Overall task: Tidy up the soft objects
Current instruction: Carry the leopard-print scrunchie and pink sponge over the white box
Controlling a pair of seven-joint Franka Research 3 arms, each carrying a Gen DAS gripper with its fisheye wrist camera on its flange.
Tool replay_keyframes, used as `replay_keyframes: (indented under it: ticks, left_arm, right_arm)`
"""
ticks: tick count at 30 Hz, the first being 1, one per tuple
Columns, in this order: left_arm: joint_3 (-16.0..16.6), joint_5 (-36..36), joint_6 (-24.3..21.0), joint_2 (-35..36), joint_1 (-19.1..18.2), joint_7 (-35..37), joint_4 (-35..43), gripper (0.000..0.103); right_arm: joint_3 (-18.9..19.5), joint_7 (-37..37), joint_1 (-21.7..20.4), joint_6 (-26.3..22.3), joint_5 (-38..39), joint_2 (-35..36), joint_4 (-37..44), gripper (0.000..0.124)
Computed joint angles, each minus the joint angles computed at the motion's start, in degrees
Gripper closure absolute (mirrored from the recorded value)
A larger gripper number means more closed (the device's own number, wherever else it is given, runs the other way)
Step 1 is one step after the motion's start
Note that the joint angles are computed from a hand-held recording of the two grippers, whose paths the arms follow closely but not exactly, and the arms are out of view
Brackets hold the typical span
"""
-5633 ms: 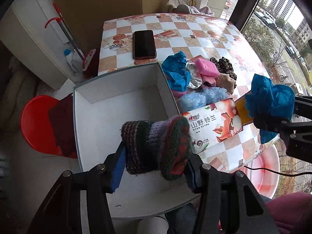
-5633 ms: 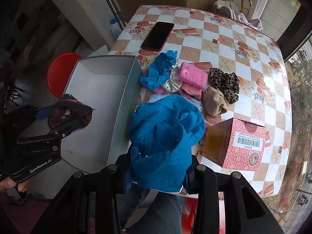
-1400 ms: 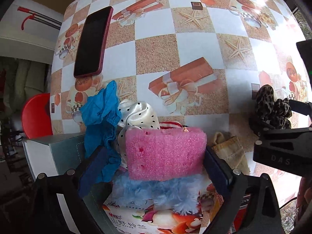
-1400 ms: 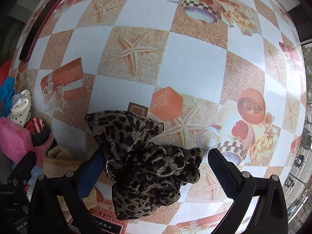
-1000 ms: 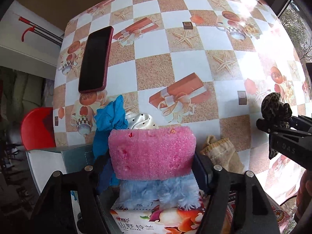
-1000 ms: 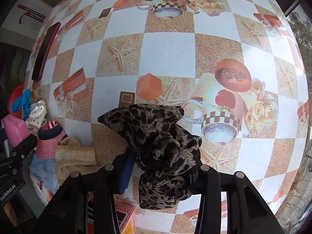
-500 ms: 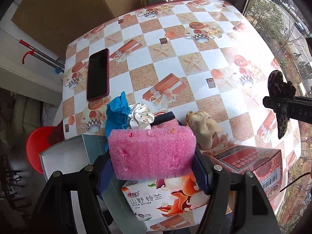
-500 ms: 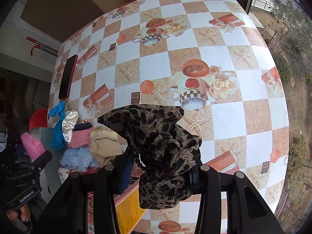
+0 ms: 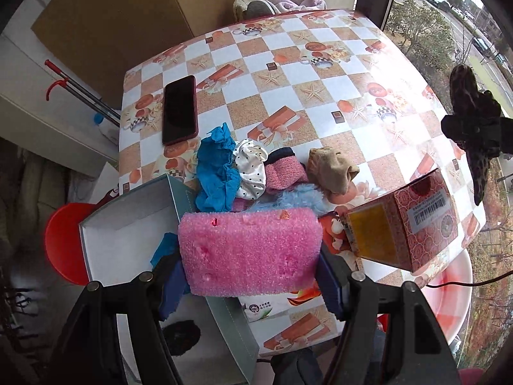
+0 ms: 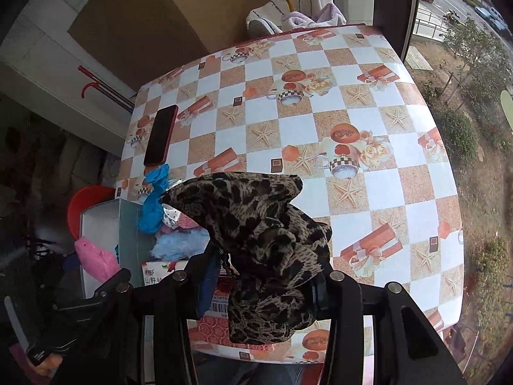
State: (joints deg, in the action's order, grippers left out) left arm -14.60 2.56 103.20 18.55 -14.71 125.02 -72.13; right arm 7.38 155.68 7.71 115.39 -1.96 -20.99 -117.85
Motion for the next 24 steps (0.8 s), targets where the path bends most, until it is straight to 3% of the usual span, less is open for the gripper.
replay_keyframes:
  ticks: [9, 17, 24]
  left_arm:
    - [1.9, -2.6, 2.4, -2.9, 4.9, 2.4, -2.6, 0.029]
    - [3.6, -2.3, 4.2, -4.2, 8.5, 3.7, -5.2, 0.029]
    - [4.3, -2.5, 4.1, -4.5, 10.7, 3.8, -6.2, 0.029]
  right_arm:
    - [2.2, 0.9, 5.3, -0.2, -1.5, 11.1, 12.3, 0.078]
    - [1.0, -0.4, 11.3, -0.6, -0.1, 20.8, 22.2, 0.078]
    - [-0.5, -3.7, 15.1, -4.1, 0.6, 28.4, 32.0, 0.078]
